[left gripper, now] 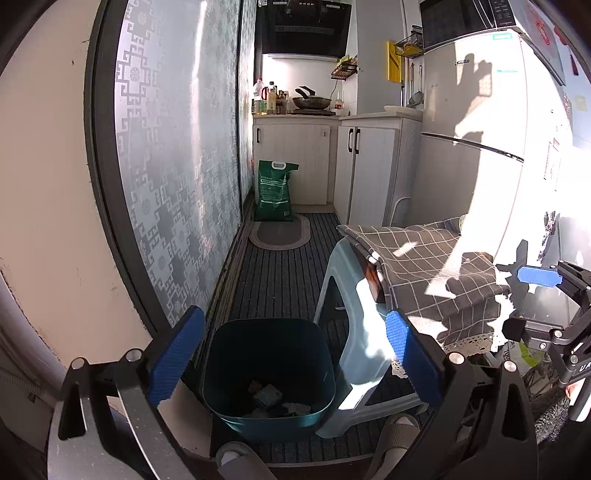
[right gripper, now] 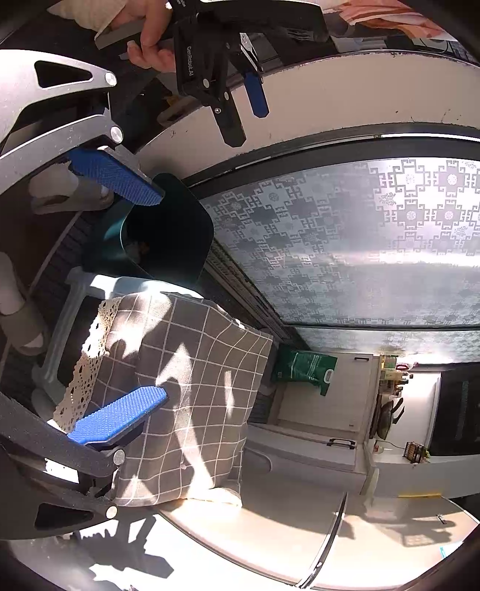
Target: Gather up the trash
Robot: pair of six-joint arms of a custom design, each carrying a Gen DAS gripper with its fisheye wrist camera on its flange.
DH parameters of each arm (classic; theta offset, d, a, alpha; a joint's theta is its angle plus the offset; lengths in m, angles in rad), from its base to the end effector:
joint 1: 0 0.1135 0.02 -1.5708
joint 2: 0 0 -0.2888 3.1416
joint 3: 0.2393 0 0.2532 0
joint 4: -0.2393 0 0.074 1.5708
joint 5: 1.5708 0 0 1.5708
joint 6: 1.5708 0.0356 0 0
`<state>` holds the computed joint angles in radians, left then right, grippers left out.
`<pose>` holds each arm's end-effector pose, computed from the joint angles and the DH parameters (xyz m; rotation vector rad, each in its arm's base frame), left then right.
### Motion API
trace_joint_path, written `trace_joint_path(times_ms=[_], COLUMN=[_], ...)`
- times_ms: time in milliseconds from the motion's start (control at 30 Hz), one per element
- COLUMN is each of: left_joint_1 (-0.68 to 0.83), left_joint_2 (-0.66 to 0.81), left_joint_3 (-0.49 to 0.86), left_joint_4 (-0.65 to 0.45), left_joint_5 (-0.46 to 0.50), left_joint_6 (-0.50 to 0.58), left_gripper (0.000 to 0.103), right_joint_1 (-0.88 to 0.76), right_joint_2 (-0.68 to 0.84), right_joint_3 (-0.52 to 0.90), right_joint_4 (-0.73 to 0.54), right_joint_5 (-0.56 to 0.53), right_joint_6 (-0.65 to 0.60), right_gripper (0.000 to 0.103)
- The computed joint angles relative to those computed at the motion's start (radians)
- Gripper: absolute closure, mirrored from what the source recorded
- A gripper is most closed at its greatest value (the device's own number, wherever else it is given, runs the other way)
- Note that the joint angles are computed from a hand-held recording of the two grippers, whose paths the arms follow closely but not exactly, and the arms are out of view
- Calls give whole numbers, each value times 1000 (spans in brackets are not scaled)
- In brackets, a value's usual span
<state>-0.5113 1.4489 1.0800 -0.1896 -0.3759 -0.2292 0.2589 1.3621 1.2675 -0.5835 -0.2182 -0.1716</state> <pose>0.2914 -0.1485 0.3107 0.0751 2.0852 -0.0483 0.2836 0.0831 0.3643 -0.5939 2.1661 0.2923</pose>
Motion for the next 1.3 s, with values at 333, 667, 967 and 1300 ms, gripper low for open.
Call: trace_joint_path(times_ms=[333, 667, 967, 1300], left_joint_1=[2, 2, 3, 2], left_joint_2=[-2, -2, 0, 1], left_joint_3=[0, -2, 1, 1], left_joint_4=[-1, -1, -4, -4], left_joint_5=[16, 15, 16, 15], left_joint_6=[-1, -2, -3, -4], left_gripper=[3, 3, 3, 3], right_joint_1=[-8, -14, -11, -13], right_joint_2=[3, 4, 5, 5], right_joint_3=[5, 6, -1, -2], right_joint_4=[-6, -11, -4, -3], right_joint_5=[-1, -7, -4, -7], right_joint_6=[-1, -6, -7, -7], right_gripper=[3, 3, 3, 3])
